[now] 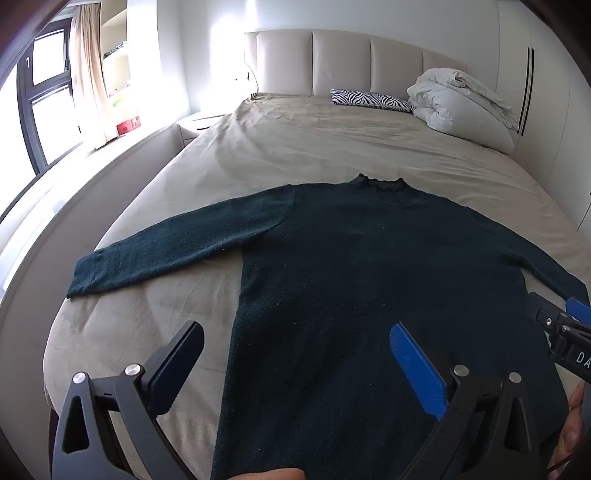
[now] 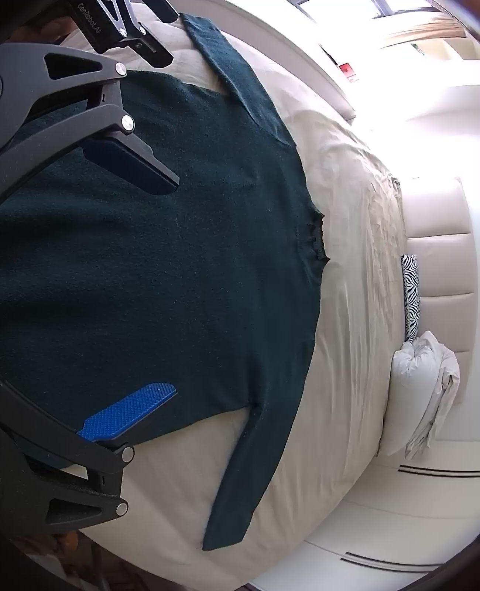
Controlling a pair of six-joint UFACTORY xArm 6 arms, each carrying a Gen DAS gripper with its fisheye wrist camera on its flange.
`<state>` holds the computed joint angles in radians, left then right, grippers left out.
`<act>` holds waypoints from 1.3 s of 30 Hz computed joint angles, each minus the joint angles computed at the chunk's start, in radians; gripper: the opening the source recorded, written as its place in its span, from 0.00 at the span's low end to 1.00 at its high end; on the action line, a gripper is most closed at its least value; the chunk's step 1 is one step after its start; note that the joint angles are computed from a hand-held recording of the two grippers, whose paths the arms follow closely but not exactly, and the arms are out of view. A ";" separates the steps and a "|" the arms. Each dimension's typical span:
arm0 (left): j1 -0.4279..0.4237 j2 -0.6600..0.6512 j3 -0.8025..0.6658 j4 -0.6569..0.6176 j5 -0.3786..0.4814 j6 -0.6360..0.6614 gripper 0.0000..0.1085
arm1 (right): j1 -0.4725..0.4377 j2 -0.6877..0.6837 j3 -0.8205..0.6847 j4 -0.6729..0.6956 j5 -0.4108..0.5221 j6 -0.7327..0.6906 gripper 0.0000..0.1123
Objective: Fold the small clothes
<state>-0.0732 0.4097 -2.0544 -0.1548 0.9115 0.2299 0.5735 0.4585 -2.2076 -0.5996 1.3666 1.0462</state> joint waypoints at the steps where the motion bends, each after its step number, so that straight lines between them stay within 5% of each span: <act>1: 0.001 0.001 -0.002 0.002 0.001 -0.001 0.95 | 0.000 -0.001 0.002 -0.003 -0.002 0.001 0.92; 39: 0.002 -0.007 0.010 0.016 -0.014 0.007 0.95 | 0.006 0.017 -0.020 0.000 0.015 -0.006 0.92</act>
